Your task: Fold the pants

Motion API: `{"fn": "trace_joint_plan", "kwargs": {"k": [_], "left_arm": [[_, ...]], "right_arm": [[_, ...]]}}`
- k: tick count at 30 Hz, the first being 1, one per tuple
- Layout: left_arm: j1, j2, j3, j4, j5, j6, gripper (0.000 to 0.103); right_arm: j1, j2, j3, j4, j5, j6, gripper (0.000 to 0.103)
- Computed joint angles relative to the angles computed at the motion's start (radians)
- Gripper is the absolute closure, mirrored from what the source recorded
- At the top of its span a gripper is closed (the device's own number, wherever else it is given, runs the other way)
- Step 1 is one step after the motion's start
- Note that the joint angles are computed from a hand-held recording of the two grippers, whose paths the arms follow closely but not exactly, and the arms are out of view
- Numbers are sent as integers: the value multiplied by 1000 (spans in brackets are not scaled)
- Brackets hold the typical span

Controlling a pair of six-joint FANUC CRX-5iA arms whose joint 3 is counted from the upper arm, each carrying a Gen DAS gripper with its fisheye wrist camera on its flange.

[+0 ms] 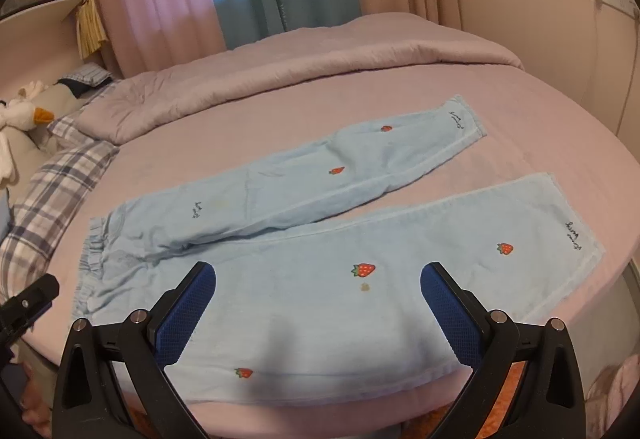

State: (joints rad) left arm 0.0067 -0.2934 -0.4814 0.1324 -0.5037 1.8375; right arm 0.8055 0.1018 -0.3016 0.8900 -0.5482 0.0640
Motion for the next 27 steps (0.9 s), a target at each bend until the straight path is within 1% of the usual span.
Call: {"fn": "trace_joint_plan", "kwargs": {"k": [2,5,11,14,17,19,21,25,27], "left_arm": [[4,2,-1,7,-6,-2,3],[17,1,-5,20,-12,-10,4],[44,0,-7,13,-36,23,6],[47,5,5,-12,-57,59,7],[50,9,8,-16,-59,55,7],[57,9,15,-48,-67,89,7],[70,12,30,-96,-94,150,7],[104,14,46,-177,-136,233,7],[125,18,49,-198,-159,260,8]], "right_arm": [[-2,-3,-3,-1,4,-16,1],[-5,-6,-11,15,-20,-27,1],[-20,-16,-27,11,-38,-52,1],[-23,-20,-26,-8,-57,-40,1],[-23,-25,-29,6,-68,-40,1],[-29,-29,-40,38,-63,-65,1],[-40,-32,-53,64,-58,-90,1],[-50,-39,-54,46,-98,-65,1],[-64,-41,-58,46,-120,-63,1]]}}
